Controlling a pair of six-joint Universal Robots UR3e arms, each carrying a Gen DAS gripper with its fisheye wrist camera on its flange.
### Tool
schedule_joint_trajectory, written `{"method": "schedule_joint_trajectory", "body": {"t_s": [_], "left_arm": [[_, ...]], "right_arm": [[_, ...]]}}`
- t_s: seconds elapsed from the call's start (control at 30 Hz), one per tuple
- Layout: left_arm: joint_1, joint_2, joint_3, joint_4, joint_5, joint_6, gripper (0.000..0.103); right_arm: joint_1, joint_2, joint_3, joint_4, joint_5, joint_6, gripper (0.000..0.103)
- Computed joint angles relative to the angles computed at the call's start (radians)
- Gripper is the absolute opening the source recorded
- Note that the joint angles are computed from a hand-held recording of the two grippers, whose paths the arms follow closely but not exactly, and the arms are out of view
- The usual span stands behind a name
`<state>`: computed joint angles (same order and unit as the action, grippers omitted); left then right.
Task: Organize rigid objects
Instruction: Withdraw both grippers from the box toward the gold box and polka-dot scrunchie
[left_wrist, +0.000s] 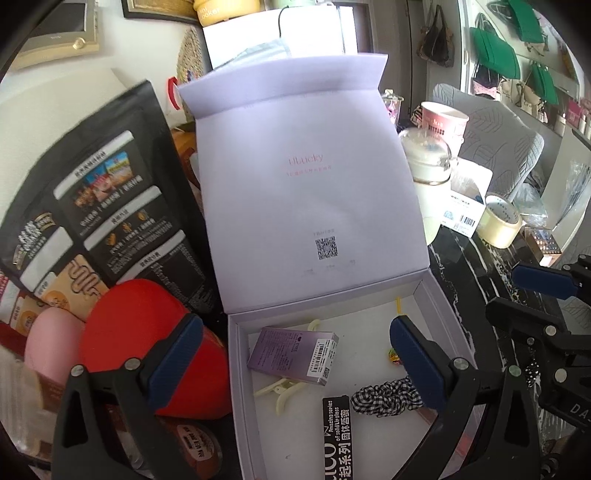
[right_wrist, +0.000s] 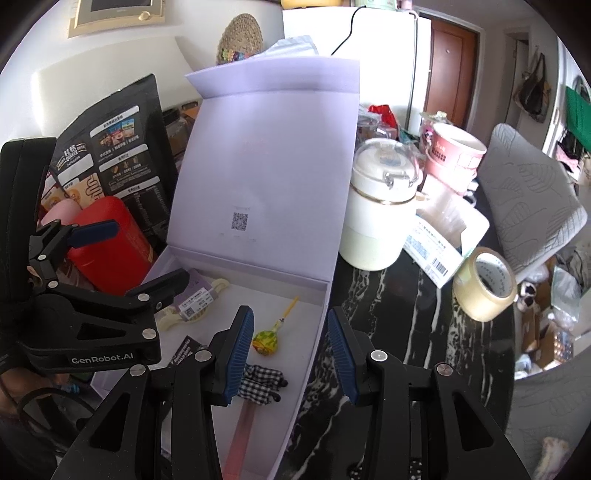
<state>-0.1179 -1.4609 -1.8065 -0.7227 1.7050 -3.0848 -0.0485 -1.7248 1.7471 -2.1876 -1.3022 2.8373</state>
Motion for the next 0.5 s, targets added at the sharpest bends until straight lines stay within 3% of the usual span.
{"method": "schedule_joint_trajectory", "body": {"t_s": [0.5], "left_arm": [[-0.015, 0.219, 0.026, -0.131, -0.013, -0.011, 0.103]], "right_arm": [[-0.028, -0.222, -0.025, 0.118, 0.013, -0.019, 0.042]]}}
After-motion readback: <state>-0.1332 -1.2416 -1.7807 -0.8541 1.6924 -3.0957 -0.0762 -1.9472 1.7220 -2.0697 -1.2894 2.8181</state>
